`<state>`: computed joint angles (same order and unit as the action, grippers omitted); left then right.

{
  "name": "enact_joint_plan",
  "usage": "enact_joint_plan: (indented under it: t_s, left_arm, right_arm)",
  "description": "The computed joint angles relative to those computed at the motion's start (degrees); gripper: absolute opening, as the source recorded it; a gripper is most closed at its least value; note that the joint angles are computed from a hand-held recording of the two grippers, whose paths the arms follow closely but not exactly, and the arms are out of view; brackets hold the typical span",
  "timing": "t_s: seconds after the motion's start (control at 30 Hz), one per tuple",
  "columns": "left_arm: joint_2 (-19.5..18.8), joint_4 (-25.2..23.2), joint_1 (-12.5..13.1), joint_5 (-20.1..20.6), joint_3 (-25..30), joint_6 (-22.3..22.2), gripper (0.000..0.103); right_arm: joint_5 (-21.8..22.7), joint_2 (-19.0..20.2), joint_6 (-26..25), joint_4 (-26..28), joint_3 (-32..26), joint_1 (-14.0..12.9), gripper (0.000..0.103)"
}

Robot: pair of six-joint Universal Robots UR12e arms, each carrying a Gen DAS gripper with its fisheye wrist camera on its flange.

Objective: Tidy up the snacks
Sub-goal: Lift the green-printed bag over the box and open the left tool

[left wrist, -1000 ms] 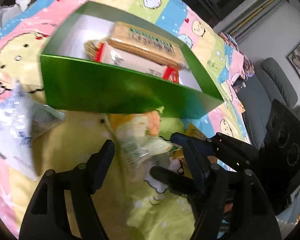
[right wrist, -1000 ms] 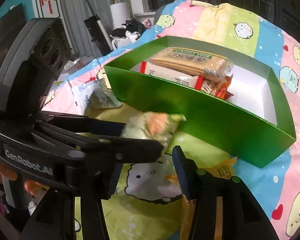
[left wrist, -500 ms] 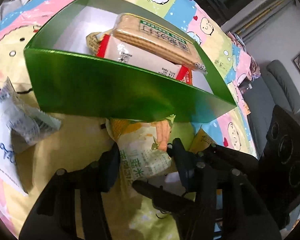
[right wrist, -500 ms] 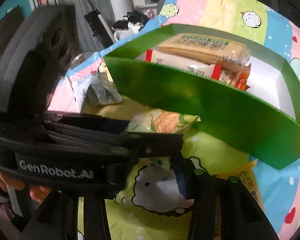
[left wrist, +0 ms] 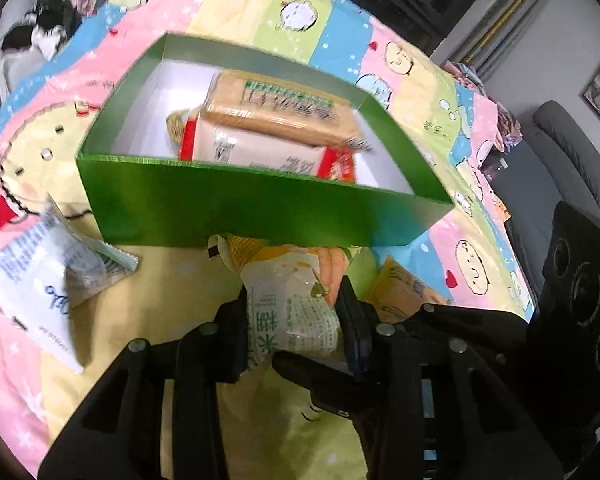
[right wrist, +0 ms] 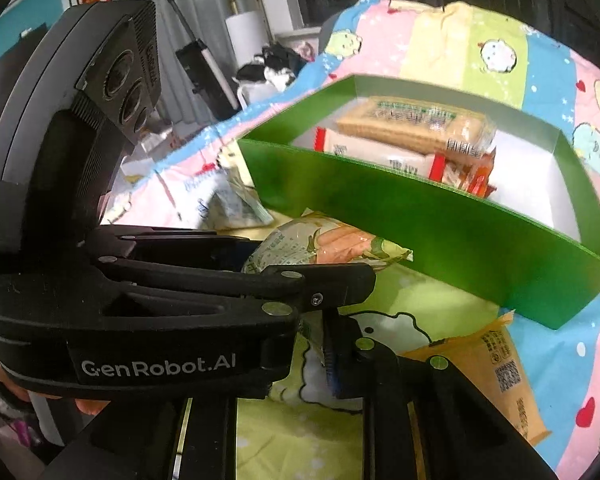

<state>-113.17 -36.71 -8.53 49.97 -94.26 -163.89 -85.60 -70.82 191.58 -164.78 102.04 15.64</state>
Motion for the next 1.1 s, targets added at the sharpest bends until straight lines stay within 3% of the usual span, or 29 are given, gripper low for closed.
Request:
enact_joint_plan:
  t_s: [0.23,0.47,0.8,1.1]
  left_arm:
    - [2.01,4.05,-0.07,-0.80,-1.63,1.08,0.037]
    - [2.59,5.17,-0.38,-2.46,-0.71,1.88,0.037]
    - [0.86,3.45,-2.13,-3.14,5.00,4.00,0.037]
    - [-3.62,-3.50,-3.06,-4.86,14.60,4.17,0.037]
  right_arm:
    - [-2.26,-2.15,0.48,-4.12,1.86,0.79,0.021]
    - [-4.98,-3.66,0.43,-6.83,2.43,0.97,0.021]
    - [-7.75,-4.40,0.45,-9.76,1.73,-0.45,0.021]
    - [-5.91,-3.58,0.07,-8.16,-1.79,-3.41,0.021]
